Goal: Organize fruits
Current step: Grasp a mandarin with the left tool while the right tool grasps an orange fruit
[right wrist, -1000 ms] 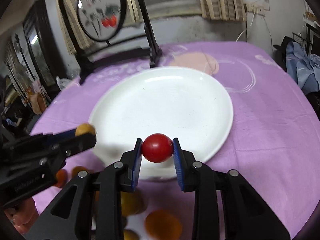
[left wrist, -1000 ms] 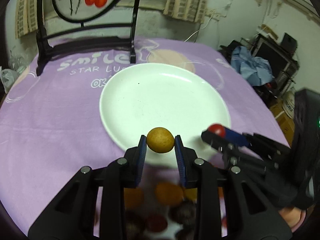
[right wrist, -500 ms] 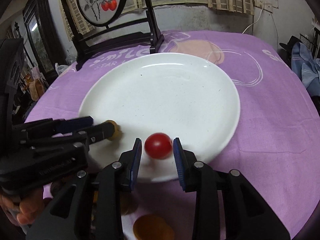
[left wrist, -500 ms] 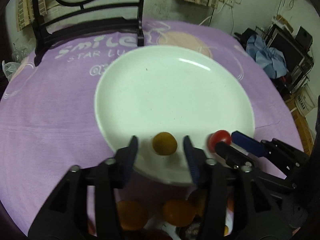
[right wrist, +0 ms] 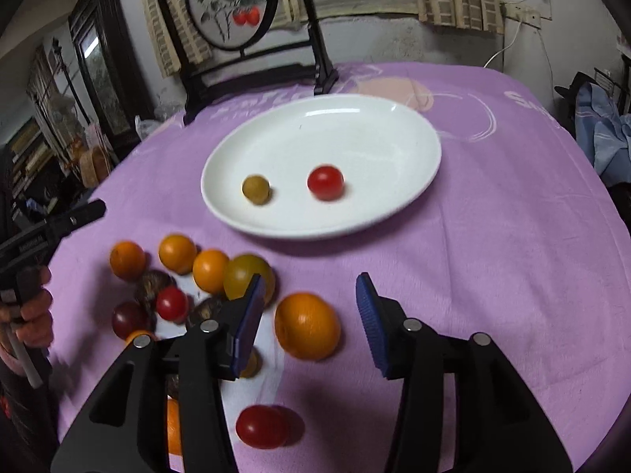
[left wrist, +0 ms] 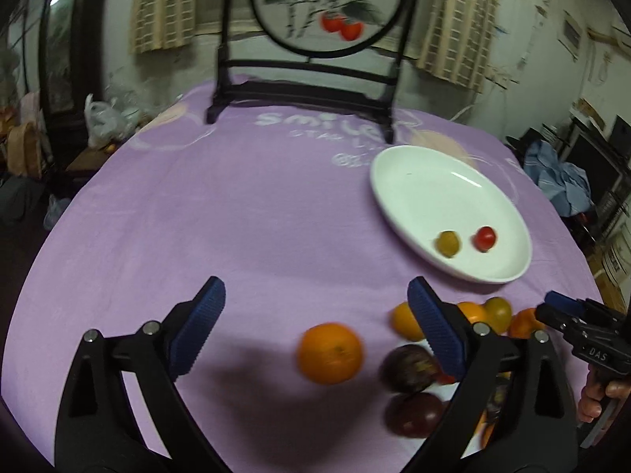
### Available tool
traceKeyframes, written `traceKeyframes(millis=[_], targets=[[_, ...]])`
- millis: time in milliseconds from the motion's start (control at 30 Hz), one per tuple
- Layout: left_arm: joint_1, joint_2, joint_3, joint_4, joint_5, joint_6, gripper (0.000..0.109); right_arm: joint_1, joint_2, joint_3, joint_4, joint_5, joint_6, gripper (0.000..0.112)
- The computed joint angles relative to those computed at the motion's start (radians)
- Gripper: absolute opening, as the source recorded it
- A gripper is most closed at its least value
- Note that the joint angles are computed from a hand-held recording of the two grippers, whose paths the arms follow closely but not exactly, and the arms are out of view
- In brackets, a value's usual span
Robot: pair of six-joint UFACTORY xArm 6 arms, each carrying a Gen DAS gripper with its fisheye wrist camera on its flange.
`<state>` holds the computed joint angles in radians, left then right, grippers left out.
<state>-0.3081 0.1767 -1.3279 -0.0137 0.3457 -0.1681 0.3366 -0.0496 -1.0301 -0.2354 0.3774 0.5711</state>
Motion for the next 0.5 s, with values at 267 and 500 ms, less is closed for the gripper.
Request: traceKeyframes(millis=[267,500], targets=[[0.027,-0.002,0.013,0.006,0.029,-0.027,0.095,0.008,0.033,-0.013,0.045,0.033,-0.055,0.048],[0.018,-0.007,0.018,-0.05,0.033,0.053,0.095,0.019,0.049,-0.031,0.03,0.072,-0.068,0.043]])
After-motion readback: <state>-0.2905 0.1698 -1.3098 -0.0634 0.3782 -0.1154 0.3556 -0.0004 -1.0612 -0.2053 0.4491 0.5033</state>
